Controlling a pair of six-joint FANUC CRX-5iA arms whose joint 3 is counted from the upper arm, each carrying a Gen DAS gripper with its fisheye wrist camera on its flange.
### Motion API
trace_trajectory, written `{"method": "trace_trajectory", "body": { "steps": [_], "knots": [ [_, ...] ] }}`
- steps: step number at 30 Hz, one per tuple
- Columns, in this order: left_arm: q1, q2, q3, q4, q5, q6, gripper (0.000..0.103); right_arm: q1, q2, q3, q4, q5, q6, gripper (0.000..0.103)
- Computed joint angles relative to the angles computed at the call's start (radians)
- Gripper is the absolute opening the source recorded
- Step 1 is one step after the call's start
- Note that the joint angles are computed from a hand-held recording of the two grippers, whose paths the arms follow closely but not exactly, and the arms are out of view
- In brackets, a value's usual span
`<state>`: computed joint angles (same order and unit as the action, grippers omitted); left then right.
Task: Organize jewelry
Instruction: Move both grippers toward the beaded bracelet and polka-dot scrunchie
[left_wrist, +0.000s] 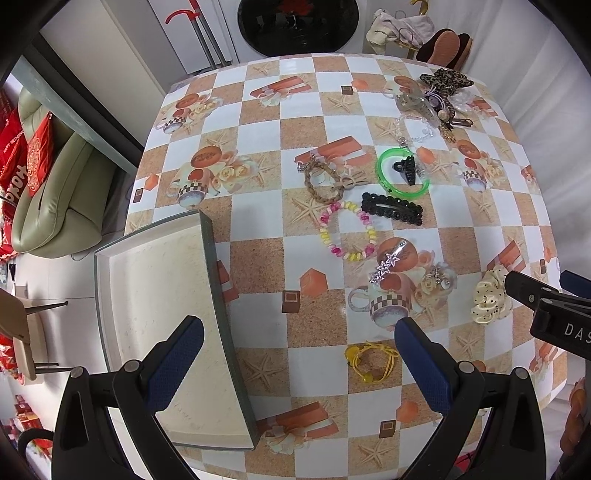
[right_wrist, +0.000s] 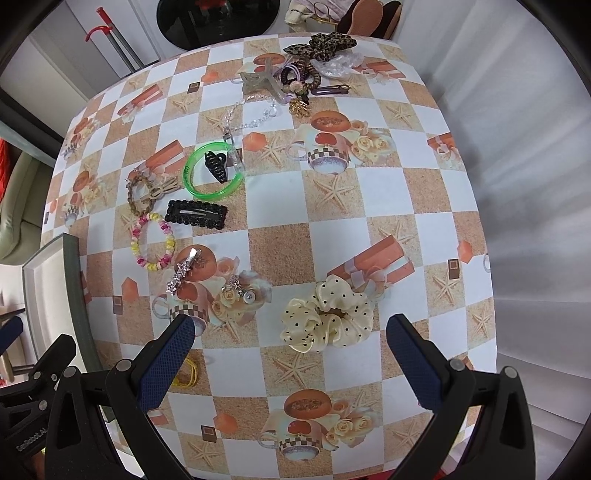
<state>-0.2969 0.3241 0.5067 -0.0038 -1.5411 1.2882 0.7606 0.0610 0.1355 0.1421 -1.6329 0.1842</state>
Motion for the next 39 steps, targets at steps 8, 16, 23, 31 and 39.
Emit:
{"method": "trace_trajectory", "body": {
  "steps": [8, 16, 23, 31, 39],
  "knots": [
    [-0.003, 0.003, 0.007, -0.008, -0.01, 0.006, 0.103, 0.0, 0.001, -0.006, 0.001, 0.004, -0.002, 0.103],
    [0.029, 0.004, -0.04, 0.017, -0.002, 0.043, 0.103, -0.007, -0.018, -0.037, -0.017, 0.022, -0.033, 0.103],
    [0.043, 0.025, -0.058, 0.013, -0.011, 0.062, 0.103, -0.006, -0.049, -0.081, -0.033, 0.032, -0.07, 0.103],
    [0.03, 0.039, -0.055, 0.014, -0.017, 0.036, 0.103, -0.004, -0.087, -0.124, -0.046, 0.039, -0.102, 0.103],
    [0.016, 0.051, -0.036, 0.013, -0.02, 0.025, 0.103, -0.002, -0.111, -0.146, -0.052, 0.043, -0.12, 0.103]
  ]
}}
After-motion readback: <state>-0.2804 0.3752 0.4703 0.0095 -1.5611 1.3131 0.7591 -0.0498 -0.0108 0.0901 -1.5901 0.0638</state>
